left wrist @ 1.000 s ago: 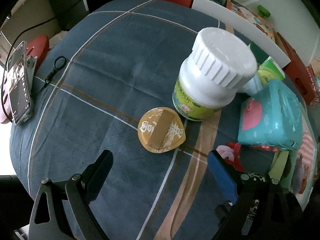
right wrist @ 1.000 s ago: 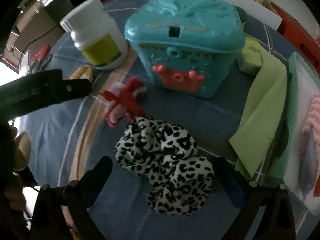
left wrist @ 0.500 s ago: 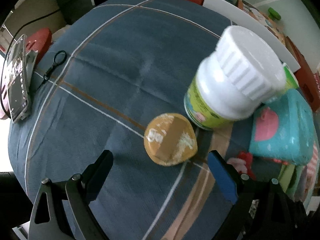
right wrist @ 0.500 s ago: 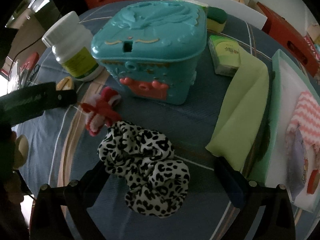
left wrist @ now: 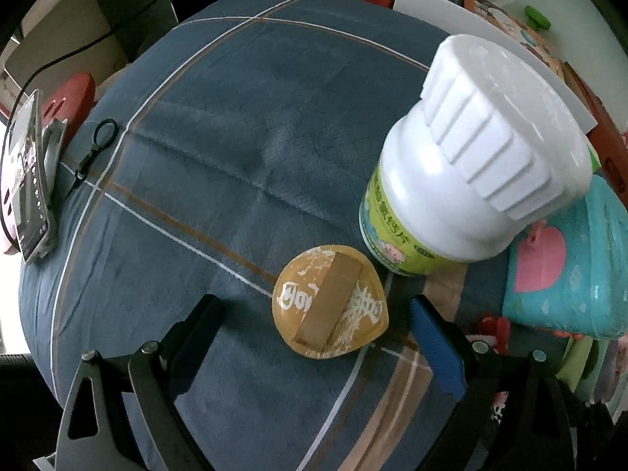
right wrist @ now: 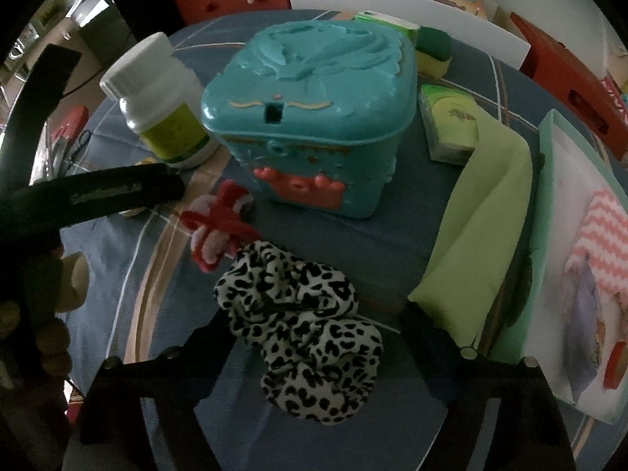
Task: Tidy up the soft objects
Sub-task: 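Grasp the round tan pack with the left tool while the right tool grasps the leopard-print scrunchie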
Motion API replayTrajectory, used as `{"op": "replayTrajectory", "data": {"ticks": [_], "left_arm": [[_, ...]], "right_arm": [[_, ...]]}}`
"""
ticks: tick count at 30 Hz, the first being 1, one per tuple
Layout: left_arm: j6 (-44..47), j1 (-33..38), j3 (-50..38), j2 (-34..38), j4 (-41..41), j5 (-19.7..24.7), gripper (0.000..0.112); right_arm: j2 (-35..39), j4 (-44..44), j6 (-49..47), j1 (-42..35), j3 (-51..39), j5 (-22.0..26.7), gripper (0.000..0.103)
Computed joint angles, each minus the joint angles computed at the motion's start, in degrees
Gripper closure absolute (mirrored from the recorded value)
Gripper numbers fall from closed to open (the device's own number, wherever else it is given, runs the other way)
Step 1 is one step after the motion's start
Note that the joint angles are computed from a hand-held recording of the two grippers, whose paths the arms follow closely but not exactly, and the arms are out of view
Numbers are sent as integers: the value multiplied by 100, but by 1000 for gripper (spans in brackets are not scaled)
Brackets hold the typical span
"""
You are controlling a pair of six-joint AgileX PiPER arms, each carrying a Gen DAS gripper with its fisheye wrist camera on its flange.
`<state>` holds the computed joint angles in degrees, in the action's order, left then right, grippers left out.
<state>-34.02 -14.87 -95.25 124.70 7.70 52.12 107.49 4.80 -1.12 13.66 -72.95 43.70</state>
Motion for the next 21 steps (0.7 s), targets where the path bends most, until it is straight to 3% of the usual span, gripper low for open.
{"op": "replayTrajectory", "data": {"ticks": [4, 9, 11, 21], "left_arm": [[-257, -147, 113, -47, 118, -106, 25], [-234, -181, 340, -234, 99, -267, 54], [-105, -167, 452, -340, -99, -396, 60], [76, -183, 514, -366, -386, -479, 60]], "right_arm": [[-44, 101, -49, 4, -55, 81, 26], [-100, 210, -66, -42, 16, 39, 28], [-142, 292, -124, -117, 22, 64, 34], [-280, 476, -299, -343, 16, 171, 46]]}}
